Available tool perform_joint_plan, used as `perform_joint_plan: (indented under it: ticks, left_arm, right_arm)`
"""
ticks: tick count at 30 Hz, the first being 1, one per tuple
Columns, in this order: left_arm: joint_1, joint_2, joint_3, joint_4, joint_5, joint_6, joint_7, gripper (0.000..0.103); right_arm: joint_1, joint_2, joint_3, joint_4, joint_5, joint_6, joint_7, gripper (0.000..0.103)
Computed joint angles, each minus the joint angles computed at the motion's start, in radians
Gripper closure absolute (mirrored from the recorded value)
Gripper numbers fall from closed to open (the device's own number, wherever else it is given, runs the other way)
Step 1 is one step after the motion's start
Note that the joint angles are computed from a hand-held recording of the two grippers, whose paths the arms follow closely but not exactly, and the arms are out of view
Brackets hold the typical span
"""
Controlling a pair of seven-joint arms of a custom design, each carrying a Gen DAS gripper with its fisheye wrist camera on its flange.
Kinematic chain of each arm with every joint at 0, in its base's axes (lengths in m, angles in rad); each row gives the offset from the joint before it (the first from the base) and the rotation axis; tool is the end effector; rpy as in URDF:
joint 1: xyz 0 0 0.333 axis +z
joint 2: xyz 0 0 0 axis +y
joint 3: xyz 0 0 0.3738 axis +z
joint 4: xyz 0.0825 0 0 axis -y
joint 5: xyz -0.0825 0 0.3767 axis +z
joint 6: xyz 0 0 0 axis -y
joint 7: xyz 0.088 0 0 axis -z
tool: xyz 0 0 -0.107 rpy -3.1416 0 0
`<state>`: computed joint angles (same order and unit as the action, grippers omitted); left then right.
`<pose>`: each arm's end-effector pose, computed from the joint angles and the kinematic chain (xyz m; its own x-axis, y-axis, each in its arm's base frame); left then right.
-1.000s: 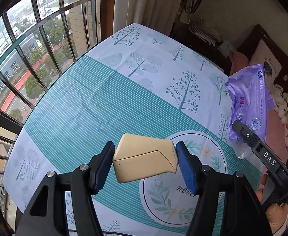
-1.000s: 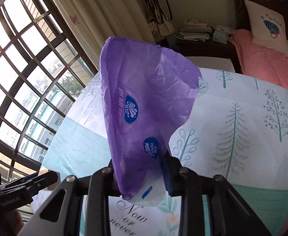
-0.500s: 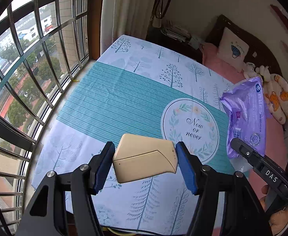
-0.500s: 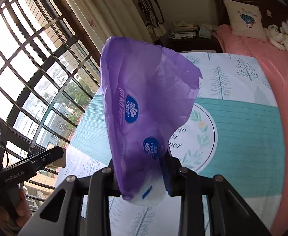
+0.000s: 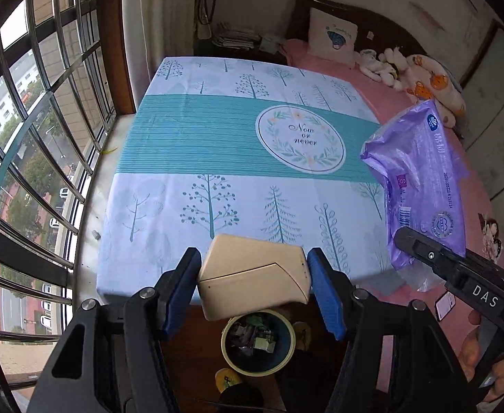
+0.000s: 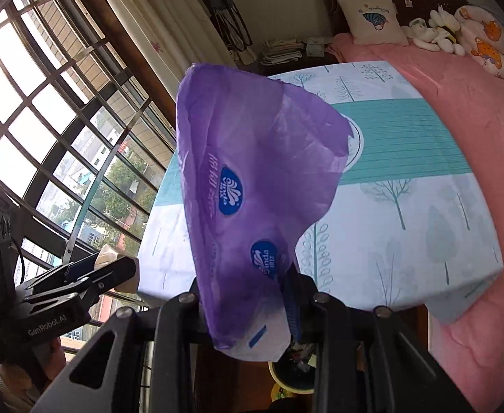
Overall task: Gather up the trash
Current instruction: 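Carry the beige paper and purple bag over the bin and release both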
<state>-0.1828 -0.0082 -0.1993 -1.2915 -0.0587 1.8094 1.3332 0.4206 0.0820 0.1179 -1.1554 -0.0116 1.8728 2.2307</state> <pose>0.5056 -0.2093 0.8451 -0.1867 -0.9674 0.1712 -0.8760 0.0851 -0.4747 0.4975 0.2899 0.8664 -0.0219 -0.9315 -0.3631 -0.8589 0.2034 -0.4701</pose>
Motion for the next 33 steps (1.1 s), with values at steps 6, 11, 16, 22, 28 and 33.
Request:
perform_joint_plan:
  ticks: [6,11,16,22,28,33]
  left_arm:
    - [-0.004,-0.094,0.0,-0.136,-0.046,0.004,0.022,0.041]
    - [-0.017,-0.15,-0.01,-0.24,-0.068,0.005,0.016,0.041]
    - [-0.038,-0.207,-0.028,-0.377,-0.073,0.049,-0.022,0.041]
    - [-0.073,-0.268,-0.048,-0.591,-0.104,0.146,-0.075,0.041]
    - [-0.115,-0.262,-0.078,-0.801,-0.114,0.296,-0.132,0.041]
    - [-0.151,-0.201,-0.093,-0.915,-0.111,0.438,-0.145,0.041]
  right_arm:
    - [0.014,-0.09,0.022,-0.12,0.001,-0.033,0.038,0.073]
    - [0.005,-0.18,0.032,-0.268,0.034,-0.029,0.049,0.073]
    - [-0.005,-0.276,0.039,-0.466,0.1,0.016,0.045,0.073]
    - [-0.005,-0.369,0.038,-0.743,0.198,0.116,0.018,0.073]
    - [0.001,-0.403,0.036,-0.994,0.275,0.243,-0.001,0.073]
    - [0.015,-0.369,0.034,-1.14,0.315,0.357,-0.048,0.073]
